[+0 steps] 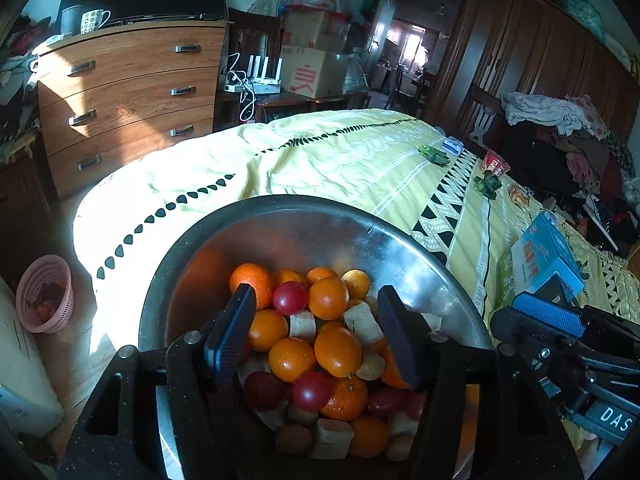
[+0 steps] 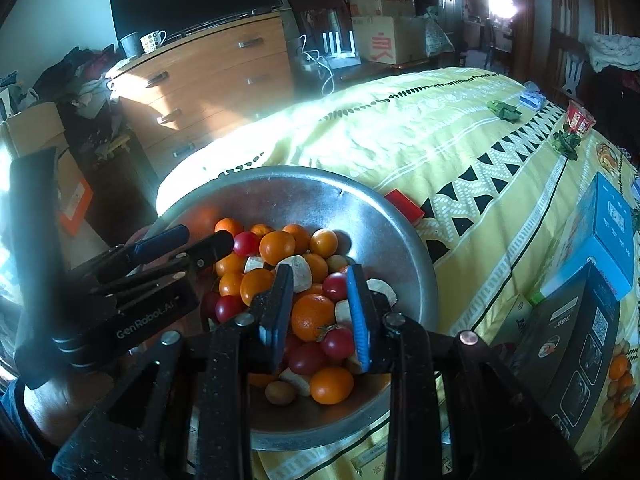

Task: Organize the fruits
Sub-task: 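Open both grippers to drop the red tomatoes into the steel bowl, then move both open grippers back from the bowl to the fruit pile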

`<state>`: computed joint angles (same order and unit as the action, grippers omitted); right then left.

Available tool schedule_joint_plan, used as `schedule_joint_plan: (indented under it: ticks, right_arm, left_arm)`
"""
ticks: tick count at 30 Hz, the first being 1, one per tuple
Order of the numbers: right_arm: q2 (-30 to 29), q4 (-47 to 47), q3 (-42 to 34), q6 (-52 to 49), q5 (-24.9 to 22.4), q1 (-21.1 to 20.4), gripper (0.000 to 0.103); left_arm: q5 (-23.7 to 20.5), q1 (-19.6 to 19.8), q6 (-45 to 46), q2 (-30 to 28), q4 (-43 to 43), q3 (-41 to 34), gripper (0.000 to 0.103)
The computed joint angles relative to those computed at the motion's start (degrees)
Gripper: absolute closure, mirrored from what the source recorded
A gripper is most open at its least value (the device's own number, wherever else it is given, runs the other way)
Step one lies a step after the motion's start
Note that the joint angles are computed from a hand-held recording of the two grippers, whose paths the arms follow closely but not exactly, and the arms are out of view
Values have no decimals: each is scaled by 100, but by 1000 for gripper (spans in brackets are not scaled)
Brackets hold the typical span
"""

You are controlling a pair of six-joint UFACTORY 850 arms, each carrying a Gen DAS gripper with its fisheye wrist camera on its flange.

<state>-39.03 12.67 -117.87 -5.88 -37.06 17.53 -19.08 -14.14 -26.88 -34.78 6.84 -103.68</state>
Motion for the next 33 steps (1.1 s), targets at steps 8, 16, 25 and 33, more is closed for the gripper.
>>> schedule_joint_plan:
  ticks: [8,16,25,33]
  right_arm:
    - [252,122,327,-113,238,-23,40]
    - [1996,284,2619,-252,1652,-306,38]
    - [3394,-1737,4647,2343,2081,-1027,30]
    - [4047,-1773,5702,2775,1977,-1711,30]
  left_arm:
    - [-49,-45,-492,52,466,16,33]
    - [186,-416,-1563,277,1762,5,18]
    - [618,-1282,-2,254,731,-509,13]
    - [206,-2117,3271,-318,-1950,-1413,13]
